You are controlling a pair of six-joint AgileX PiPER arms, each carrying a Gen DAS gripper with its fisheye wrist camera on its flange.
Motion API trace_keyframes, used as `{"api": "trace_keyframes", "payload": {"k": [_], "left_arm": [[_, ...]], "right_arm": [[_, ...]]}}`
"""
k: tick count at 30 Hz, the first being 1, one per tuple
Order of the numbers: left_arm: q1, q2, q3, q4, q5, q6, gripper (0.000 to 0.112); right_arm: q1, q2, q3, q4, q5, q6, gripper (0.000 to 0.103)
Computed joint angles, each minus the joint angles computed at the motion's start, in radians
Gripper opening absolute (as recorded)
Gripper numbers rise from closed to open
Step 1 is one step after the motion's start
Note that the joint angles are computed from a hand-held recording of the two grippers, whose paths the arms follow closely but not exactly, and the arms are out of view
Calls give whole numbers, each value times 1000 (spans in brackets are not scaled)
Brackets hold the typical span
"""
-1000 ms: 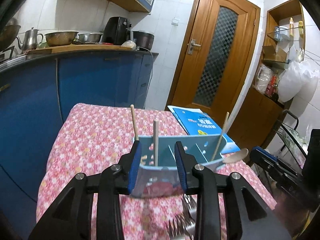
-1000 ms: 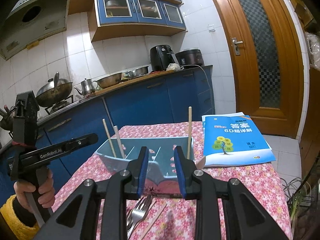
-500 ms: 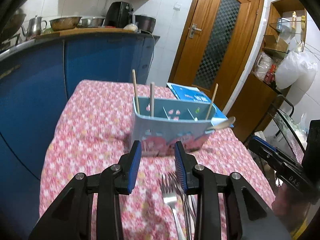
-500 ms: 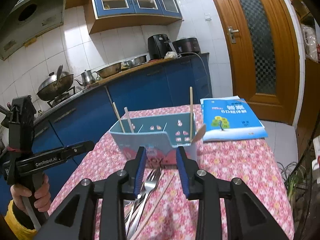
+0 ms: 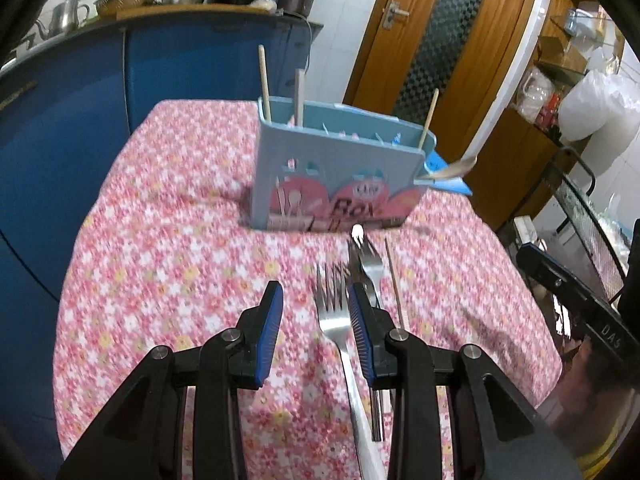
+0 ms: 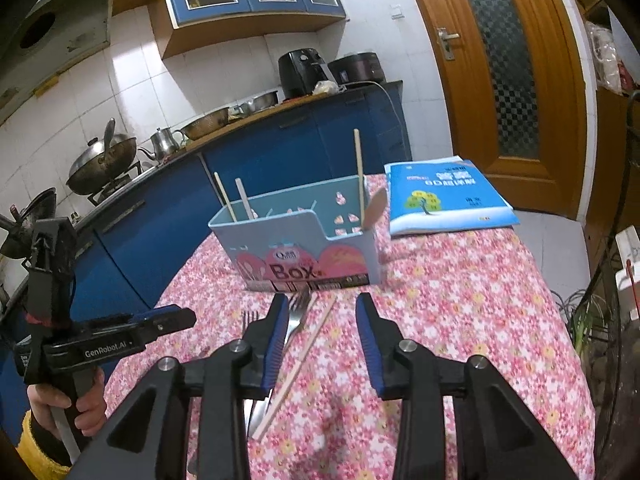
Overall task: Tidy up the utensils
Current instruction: 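Move both tools back toward the metal forks on the tablecloth, then grasp a metal fork with the left tool while the right tool grasps another metal fork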
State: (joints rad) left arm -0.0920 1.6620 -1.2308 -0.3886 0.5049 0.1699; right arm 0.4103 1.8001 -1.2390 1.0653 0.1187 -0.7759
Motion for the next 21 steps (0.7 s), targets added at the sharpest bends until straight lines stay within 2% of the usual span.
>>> {"api": "trace_keyframes", "payload": {"k": [6, 10, 14, 21], "left_arm": [[-30, 50, -31, 63, 64, -63, 34], [-46, 80, -51, 88, 107, -79, 34], [-55, 103, -65, 84, 145, -81, 34], [-79, 150, -115, 120, 235, -118, 34]], "right_arm": [[-9, 0, 24, -23, 7, 26, 40], [-17, 4, 35, 21, 17, -16, 42], [-26, 11, 43, 80, 29, -73, 43], [-53, 23, 67, 287, 57, -266, 43]]}}
